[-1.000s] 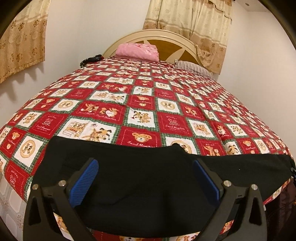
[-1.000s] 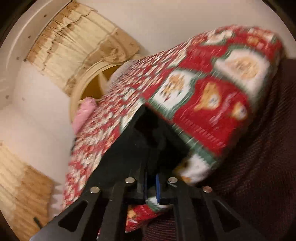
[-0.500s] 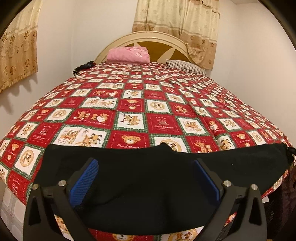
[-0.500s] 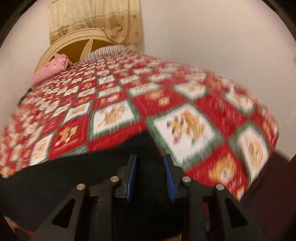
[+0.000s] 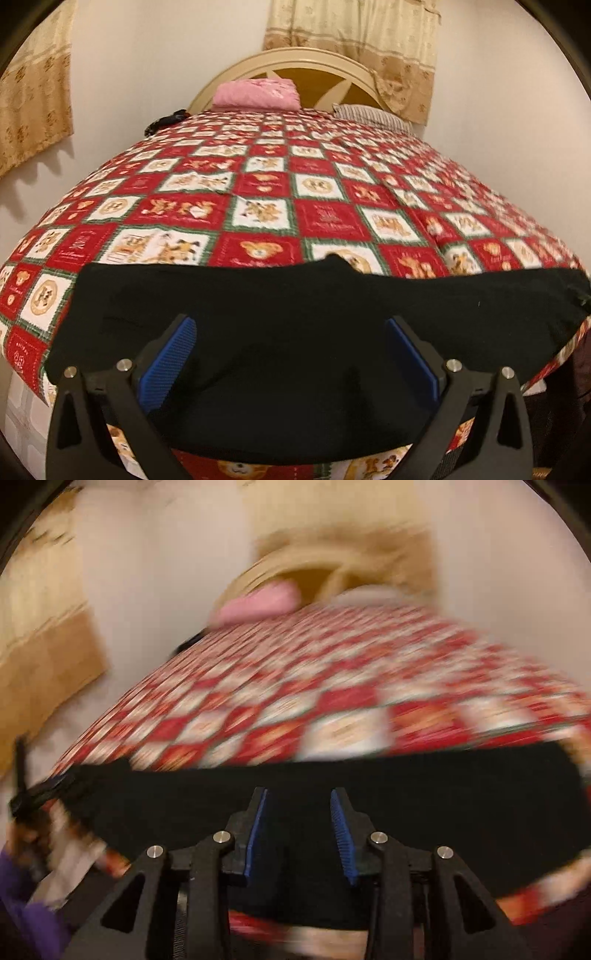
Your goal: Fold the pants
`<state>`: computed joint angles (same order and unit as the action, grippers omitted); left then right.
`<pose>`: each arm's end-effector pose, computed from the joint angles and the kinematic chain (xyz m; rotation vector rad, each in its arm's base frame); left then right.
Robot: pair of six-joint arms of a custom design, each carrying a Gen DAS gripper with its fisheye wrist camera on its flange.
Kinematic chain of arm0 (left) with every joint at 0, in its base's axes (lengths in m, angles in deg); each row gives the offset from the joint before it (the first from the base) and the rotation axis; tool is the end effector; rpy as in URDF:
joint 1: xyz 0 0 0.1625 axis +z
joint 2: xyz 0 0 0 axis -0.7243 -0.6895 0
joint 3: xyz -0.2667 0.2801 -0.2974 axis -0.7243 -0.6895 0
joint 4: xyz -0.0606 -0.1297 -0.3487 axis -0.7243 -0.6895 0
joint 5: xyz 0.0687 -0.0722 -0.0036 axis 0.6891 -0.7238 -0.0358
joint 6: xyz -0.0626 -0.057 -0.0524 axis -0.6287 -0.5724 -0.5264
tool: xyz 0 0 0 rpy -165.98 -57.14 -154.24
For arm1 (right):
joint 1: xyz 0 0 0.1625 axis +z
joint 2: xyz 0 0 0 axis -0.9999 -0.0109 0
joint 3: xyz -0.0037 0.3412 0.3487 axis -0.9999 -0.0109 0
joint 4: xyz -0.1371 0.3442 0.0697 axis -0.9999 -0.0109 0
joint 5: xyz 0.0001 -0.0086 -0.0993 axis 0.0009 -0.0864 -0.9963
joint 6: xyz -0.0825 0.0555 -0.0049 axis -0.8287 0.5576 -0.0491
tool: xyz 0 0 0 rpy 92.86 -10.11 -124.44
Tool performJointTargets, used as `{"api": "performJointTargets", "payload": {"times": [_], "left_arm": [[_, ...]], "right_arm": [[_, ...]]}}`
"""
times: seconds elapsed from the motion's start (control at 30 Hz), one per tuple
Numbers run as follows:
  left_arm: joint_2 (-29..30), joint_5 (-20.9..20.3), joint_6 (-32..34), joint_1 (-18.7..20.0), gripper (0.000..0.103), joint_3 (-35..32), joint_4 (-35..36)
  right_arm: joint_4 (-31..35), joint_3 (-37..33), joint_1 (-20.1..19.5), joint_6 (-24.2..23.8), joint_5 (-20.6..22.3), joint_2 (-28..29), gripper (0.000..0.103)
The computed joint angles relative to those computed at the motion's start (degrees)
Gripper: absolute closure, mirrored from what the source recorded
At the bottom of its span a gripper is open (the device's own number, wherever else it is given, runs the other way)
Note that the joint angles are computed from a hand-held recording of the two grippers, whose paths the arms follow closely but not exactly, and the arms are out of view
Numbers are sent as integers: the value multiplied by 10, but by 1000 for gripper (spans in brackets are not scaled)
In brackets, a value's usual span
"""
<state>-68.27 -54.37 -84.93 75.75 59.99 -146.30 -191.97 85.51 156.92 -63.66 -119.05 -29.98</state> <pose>-0.3206 -0.4387 -0.0155 0.0507 2.1129 -1.1188 -0.0644 -0.5303 0.3813 0.8384 -2.4845 0.8427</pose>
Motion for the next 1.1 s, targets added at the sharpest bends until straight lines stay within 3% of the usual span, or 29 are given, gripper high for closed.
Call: {"api": "performJointTargets", "payload": {"times": [0.13, 0.17, 0.23, 0.33, 0.43, 0.5, 0.6, 0.67, 0.73, 0.77, 0.83, 0.87, 1.0, 1.03, 1.1], "left_arm": [[2, -19, -42, 3, 0, -8, 98], [1, -34, -44, 5, 0, -4, 104], [5, -43, -41, -1, 0, 21, 69], [-2, -58, -34, -11, 0, 41, 46], [-8, -60, -42, -15, 0, 39, 66], [-14, -45, -51, -17, 0, 40, 66], [-20, -20, -32, -17, 0, 47, 19], [-22, -4, -20, -14, 0, 43, 6], [-20, 11, -8, -10, 0, 39, -14], [-15, 13, 20, -5, 0, 37, -53], [-4, 7, 66, 5, 0, 29, -110], [-1, 5, 85, 9, 0, 25, -129], [21, 1, 143, 16, 0, 3, -193], [24, -5, 151, 17, 0, 1, -201], [27, -15, 153, 18, 0, -2, -200]], "right_arm": [[21, 35, 5, -72, -45, 30, 66], [6, 54, -1, -93, -39, 23, 66], [44, 60, -4, -116, -58, 2, 66], [109, 46, 0, -100, -70, -22, 66], [180, 24, 1, -79, -8, -33, 66], [180, 24, 16, -70, 8, -14, 66], [187, 25, 32, -53, 1, 27, 66], [227, 22, 38, -36, -29, 51, 66], [220, 44, 34, -72, -26, 37, 64], [250, 39, 35, -72, -31, 28, 64], [335, 14, 24, -34, -9, 1, 64], [343, 10, 15, -30, 10, -19, 64], [232, -3, -39, 26, 105, -96, 61], [183, -15, -59, 59, 129, -107, 57], [63, -29, -90, 115, 149, -113, 37]]}}
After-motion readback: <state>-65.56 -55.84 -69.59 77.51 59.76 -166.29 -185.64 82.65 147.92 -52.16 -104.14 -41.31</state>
